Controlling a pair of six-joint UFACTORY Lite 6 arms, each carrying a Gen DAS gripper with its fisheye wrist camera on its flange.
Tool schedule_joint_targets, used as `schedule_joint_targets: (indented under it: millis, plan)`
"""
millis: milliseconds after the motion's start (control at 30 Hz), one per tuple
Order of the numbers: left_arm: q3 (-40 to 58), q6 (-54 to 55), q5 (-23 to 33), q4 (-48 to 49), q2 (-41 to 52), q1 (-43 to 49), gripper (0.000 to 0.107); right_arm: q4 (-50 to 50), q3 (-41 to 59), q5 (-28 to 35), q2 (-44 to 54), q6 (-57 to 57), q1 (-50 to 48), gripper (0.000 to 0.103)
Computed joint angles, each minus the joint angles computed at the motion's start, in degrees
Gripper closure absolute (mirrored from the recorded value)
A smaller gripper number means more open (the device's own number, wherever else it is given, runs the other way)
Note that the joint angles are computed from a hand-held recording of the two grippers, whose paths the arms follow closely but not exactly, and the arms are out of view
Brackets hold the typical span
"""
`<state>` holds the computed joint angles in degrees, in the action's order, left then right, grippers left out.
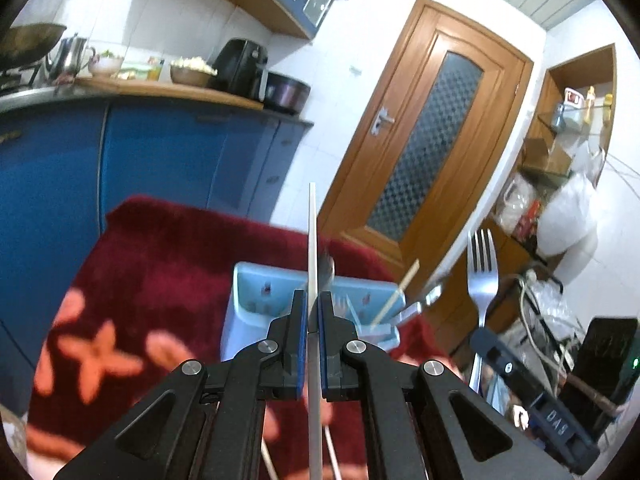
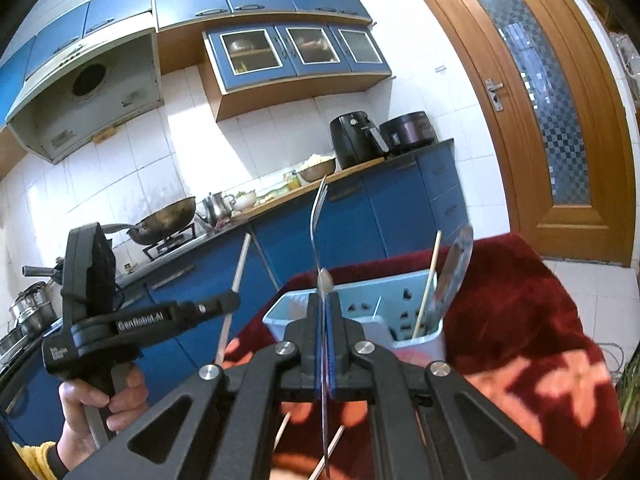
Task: Organize utensils
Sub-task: 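Lift the chopstick and fork and lower them toward the Box holder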
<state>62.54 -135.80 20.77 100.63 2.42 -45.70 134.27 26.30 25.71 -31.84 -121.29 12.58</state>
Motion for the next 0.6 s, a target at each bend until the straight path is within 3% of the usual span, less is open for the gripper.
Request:
schedule_joint_targets:
  millis: [200,600]
  plan:
    - [9.5,-3.9,-0.1,5.7,7.1,5.0,0.102,4.8,8.5,6.2,12.4,-5.6,-3.7,0.100]
    - [19.5,-10.2,8.7,15.5,20.1,8.1,0.102,24.2,23.1,10.9,34.8,-25.8,0.3,0.100]
